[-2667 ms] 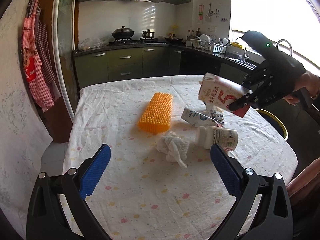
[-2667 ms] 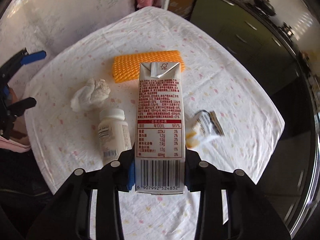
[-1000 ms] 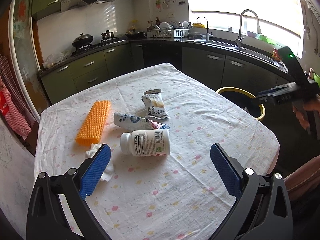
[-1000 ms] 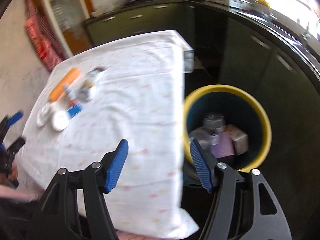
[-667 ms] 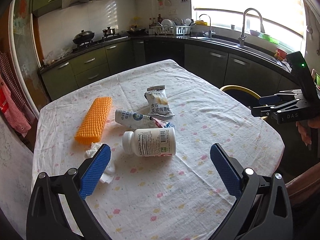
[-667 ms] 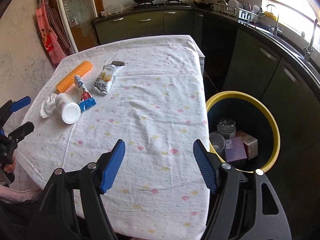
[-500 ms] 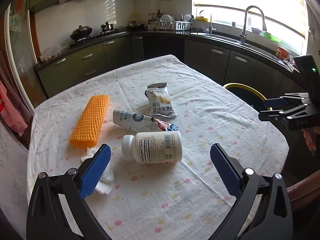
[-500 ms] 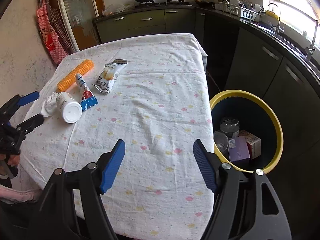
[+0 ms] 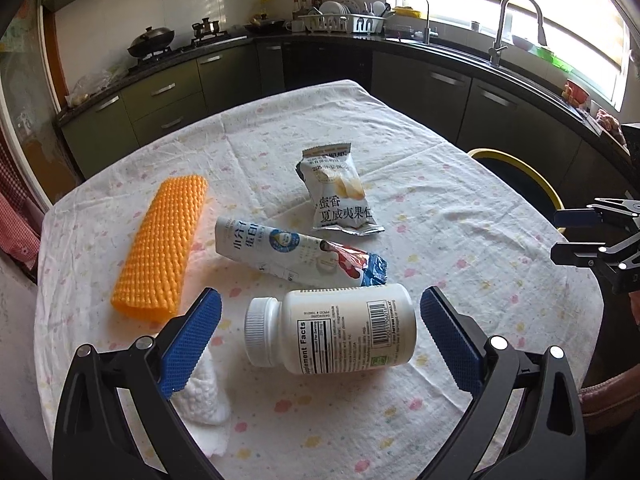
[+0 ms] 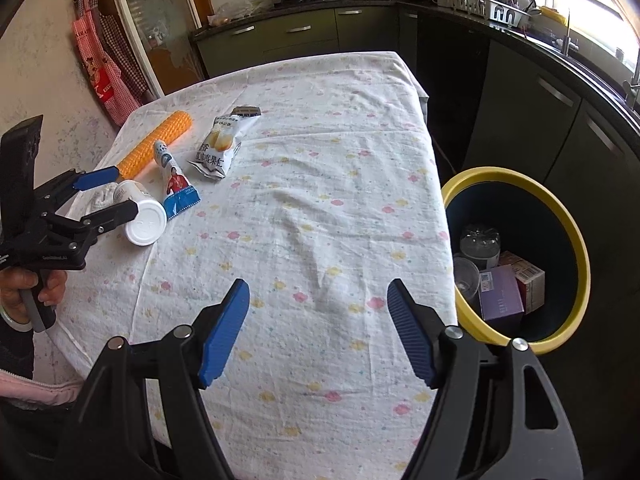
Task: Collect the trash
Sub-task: 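Reach the left gripper to the white supplement bottle and grasp it, then carry the white bottle over the bin and open the left gripper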
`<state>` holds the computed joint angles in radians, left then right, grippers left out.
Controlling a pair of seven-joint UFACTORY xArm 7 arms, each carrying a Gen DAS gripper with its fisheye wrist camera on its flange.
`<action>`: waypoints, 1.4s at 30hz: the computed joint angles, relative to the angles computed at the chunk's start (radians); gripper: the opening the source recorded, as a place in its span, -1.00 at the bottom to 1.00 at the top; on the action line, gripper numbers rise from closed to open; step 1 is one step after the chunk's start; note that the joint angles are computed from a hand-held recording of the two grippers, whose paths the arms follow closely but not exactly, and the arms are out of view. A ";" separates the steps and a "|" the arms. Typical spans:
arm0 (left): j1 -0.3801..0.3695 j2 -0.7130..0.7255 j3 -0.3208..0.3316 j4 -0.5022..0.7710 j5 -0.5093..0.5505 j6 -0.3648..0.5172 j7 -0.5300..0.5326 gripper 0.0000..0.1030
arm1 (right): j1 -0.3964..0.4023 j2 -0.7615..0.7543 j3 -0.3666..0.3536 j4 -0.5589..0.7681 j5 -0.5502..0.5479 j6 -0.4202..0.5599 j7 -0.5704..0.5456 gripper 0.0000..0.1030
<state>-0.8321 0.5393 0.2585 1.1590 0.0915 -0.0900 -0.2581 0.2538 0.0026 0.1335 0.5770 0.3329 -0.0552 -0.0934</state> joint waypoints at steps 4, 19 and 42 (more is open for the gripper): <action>0.031 0.013 -0.036 0.018 0.006 0.025 0.004 0.91 | -0.006 0.015 0.035 0.022 0.176 0.006 -0.153 0.32; 0.042 0.028 -0.055 0.015 0.036 0.031 -0.038 0.91 | -0.020 0.030 0.086 0.048 0.377 0.009 -0.323 0.32; -0.168 -0.003 0.161 -0.052 0.048 0.005 -0.149 0.61 | -0.003 0.015 0.055 0.031 0.271 0.010 -0.220 0.32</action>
